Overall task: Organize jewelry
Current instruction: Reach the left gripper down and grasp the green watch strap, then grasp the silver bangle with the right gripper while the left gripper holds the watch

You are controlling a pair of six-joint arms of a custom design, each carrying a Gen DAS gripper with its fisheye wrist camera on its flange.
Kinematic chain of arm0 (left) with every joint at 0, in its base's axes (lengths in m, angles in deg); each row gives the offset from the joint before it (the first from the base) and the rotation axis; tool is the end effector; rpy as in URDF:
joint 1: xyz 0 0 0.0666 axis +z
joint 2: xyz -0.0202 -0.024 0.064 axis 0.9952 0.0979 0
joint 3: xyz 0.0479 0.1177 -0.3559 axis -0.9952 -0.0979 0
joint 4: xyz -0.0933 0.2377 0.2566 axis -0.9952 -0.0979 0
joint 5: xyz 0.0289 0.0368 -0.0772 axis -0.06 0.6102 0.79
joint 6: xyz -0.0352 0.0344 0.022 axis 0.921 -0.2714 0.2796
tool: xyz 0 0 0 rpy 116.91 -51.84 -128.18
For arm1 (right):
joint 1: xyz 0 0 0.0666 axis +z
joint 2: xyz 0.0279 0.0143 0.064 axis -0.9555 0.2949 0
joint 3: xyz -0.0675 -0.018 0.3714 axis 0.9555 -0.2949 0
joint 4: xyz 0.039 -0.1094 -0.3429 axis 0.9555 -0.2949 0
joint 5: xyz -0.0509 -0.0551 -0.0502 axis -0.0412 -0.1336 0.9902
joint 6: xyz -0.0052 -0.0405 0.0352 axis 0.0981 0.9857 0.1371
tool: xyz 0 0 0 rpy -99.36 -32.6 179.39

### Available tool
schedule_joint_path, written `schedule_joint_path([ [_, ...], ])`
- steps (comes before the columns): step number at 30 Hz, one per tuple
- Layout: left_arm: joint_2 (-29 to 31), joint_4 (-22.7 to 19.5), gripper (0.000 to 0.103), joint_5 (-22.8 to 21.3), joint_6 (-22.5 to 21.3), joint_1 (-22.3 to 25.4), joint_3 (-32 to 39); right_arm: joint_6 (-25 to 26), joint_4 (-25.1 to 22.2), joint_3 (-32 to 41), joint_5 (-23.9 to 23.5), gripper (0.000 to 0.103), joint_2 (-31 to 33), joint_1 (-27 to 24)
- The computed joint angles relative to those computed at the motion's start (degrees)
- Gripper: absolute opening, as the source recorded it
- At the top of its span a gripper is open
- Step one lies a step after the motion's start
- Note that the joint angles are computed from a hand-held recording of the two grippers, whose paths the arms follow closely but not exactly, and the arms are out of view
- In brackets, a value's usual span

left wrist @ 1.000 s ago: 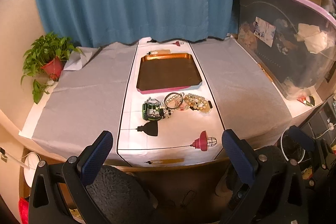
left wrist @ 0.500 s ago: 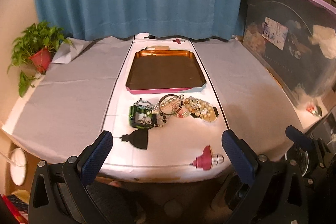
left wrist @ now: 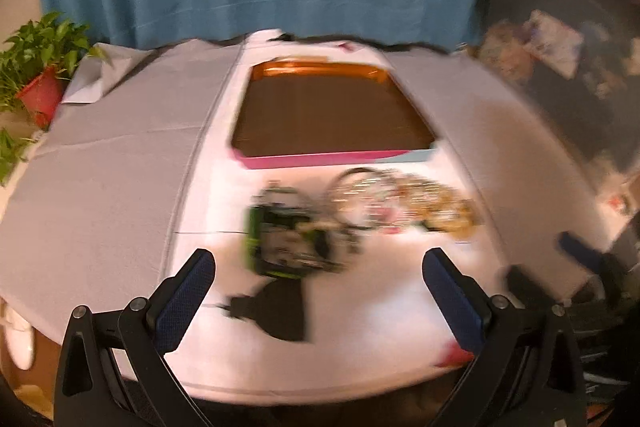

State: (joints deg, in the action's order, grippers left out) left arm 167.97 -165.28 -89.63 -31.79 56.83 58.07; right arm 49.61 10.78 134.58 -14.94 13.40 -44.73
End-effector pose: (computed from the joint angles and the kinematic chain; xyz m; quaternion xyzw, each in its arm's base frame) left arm 0.3969 -0.1895 0.5566 -0.1486 0.9240 0.0392 0.3501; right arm 0.4376 0.2360 0.5278 -0.1879 0.8863 0.1504 0.3957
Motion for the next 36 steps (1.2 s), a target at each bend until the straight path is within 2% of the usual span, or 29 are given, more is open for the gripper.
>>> schedule_joint_path([
  [2,-0.9,0.8,0.103,0.3,-1.3,2.3,-2.2,1.7,5.2,-3.7,-2.5,0.103,-1.2,-0.5],
  [3,-1.6,1.3,0.103,0.4,-2.0,3.2,-3.4,3.7,7.9,-5.5,-5.9,0.103,-1.7,-1.3],
  [6,-4.0,3.5,0.103,1.4,-3.8,5.7,-7.4,5.3,6.7,-4.3,-8.9,0.103,-0.2,-2.4],
  [9,-6.4,7.4,0.096,6.0,-5.5,8.0,-11.3,1.9,4.9,-2.3,-12.9,0.103,1.7,-4.3],
  [10,-6.9,8.9,0.085,8.4,-6.4,8.8,-12.5,0.1,3.5,-0.7,-14.2,0.103,2.9,-5.1],
  [11,-7.0,9.2,0.067,9.0,-6.6,9.1,-12.8,-1.4,2.2,0.5,-15.0,0.103,3.9,-5.6],
  [13,-6.5,10.0,0.049,10.5,-7.9,9.9,-13.2,-3.8,0.2,2.4,-18.1,0.103,5.4,-6.5],
  [15,-5.8,10.6,0.039,12.0,-8.7,10.6,-13.1,-4.8,-0.1,3.4,-19.4,0.102,6.4,-6.6],
  [16,-5.4,10.8,0.030,12.6,-9.2,11.0,-13.0,-4.5,0.1,3.4,-19.1,0.100,6.4,-6.3],
  [17,-4.9,10.7,0.020,12.8,-9.7,11.3,-12.7,-3.7,0.4,3.9,-19.6,0.093,6.7,-5.9],
  [18,-4.5,10.4,0.016,13.2,-10.2,11.5,-12.6,-3.0,0.0,4.6,-20.7,0.088,7.2,-5.7],
  [20,-4.2,9.9,0.015,12.3,-10.6,11.6,-12.2,-1.3,-1.4,7.3,-23.7,0.070,9.0,-4.8],
  [21,-4.3,9.7,0.015,12.7,-10.5,11.8,-12.1,-0.1,-2.2,9.2,-25.3,0.067,10.3,-4.0],
  [22,-4.7,9.5,0.015,12.9,-9.5,12.0,-11.9,0.9,-2.8,10.5,-26.2,0.060,11.1,-3.4],
  [23,-4.8,9.1,0.015,12.1,-9.0,11.9,-11.2,2.2,-3.7,12.1,-26.4,0.052,12.1,-2.7],
  [27,-3.2,4.5,0.015,6.2,-11.2,10.5,-5.8,6.1,-5.2,16.5,-23.6,0.036,15.4,-0.1],
  [28,-2.5,3.0,0.015,4.4,-11.9,10.1,-4.2,5.8,-5.4,17.7,-23.0,0.031,16.5,0.2],
  [31,-0.1,-0.9,0.015,0.0,-14.7,9.1,-0.8,4.8,-7.8,21.1,-22.5,0.029,19.5,0.5],
  [33,1.1,-3.0,0.015,-2.5,-15.5,8.3,0.2,3.6,-9.0,22.4,-23.1,0.024,21.0,0.4],
  [34,1.3,-3.5,0.015,-5.2,-16.1,7.6,0.2,2.9,-9.4,22.9,-23.6,0.018,21.5,0.3],
  [36,1.4,-3.4,0.015,-11.5,-18.2,5.9,-0.5,1.0,-9.2,23.3,-25.8,0.014,22.3,-0.4],
])
